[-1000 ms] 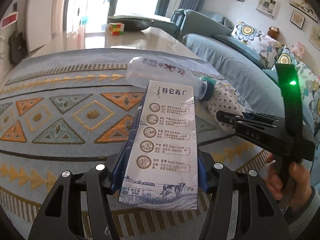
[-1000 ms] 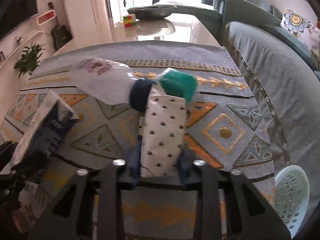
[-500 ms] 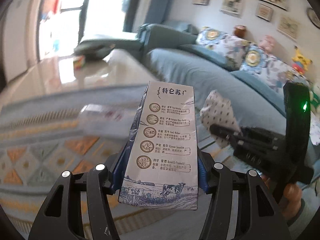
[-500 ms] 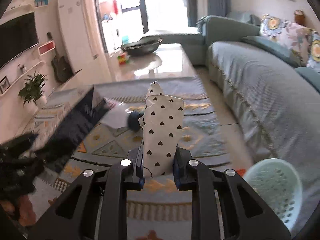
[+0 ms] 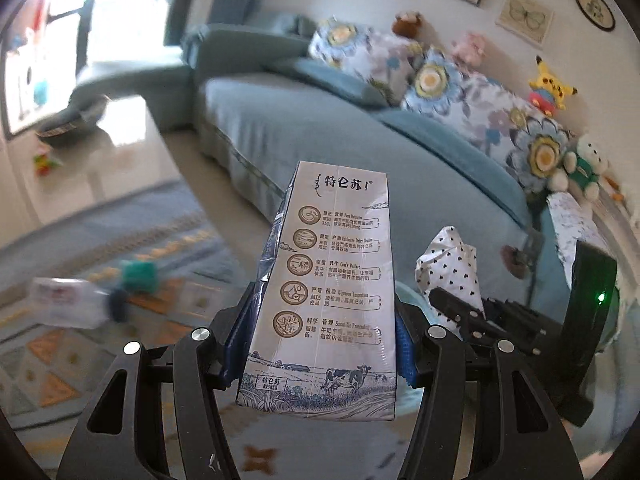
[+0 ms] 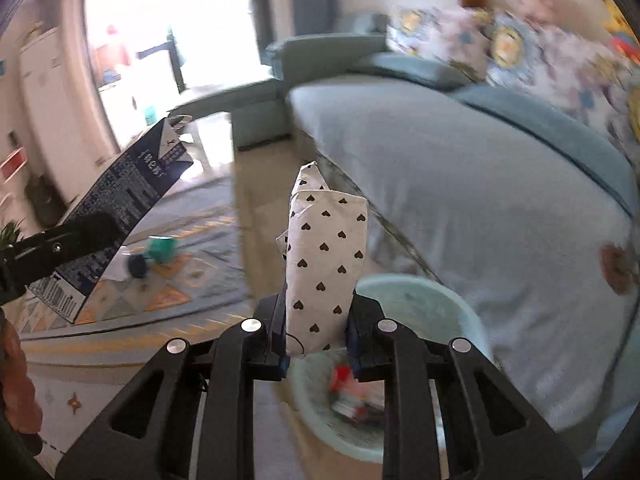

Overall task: Collect trash
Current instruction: 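Carry the carton and tissue pack over the basket and release both, then move both open tools back to the remaining trash on the rug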

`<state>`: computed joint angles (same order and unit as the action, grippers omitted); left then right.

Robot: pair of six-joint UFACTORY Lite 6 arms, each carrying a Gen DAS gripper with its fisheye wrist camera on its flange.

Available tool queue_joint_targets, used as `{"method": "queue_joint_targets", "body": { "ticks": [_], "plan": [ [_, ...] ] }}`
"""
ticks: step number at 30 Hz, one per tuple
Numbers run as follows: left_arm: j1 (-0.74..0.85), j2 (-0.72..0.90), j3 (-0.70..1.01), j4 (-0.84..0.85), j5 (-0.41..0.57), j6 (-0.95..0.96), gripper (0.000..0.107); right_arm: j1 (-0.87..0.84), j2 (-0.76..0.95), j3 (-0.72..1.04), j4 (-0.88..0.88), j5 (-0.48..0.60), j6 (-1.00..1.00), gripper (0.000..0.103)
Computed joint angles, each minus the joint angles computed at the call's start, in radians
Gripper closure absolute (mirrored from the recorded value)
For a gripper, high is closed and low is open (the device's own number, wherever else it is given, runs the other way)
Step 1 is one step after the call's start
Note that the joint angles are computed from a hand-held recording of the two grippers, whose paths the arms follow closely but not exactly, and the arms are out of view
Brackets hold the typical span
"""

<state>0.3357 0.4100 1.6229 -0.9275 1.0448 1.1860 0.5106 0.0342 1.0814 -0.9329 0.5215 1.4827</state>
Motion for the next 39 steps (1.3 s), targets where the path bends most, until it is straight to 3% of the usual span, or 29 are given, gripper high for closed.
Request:
{"method": "queue_joint_targets", "body": {
  "ticks": [7, 11, 23, 26, 28, 29, 35, 39],
  "plan": [
    [-0.18, 0.019, -0.114, 0.021, -0.113, -0.06, 0.051, -0.185, -0.103, -0.24, 0.143, -0.134, -0.057, 0.084],
    [-0.23, 0.03, -0.206, 0.0, -0.166, -0.004, 0.051, -0.192, -0.095, -0.311, 0.156, -0.151, -0.023, 0.084],
    [-0.285, 0.127, -0.257, -0.015, -0.213, 0.039, 0.052, -0.246, 0.047, -0.344, 0.111, -0.283, 0.061, 0.083],
    [-0.288, 0.128, -0.27, -0.045, -0.231, 0.07, 0.044, -0.255, 0.095, -0.311, 0.139, -0.302, 0.014, 0.074],
    [-0.275, 0.12, -0.277, -0.059, -0.229, 0.088, 0.034, -0.25, 0.102, -0.311, 0.093, -0.295, 0.073, 0.051],
    [-0.269, 0.119, -0.272, -0.059, -0.22, 0.086, 0.033, -0.245, 0.092, -0.315, 0.074, -0.286, 0.1, 0.048],
    [-0.209, 0.128, -0.214, -0.055, -0.159, 0.056, 0.029, -0.233, 0.047, -0.338, 0.116, -0.287, 0.083, 0.047],
    [-0.137, 0.105, -0.178, -0.054, -0.097, 0.074, 0.029, -0.157, 0.028, -0.266, 0.154, -0.213, 0.048, 0.047]
  ]
}}
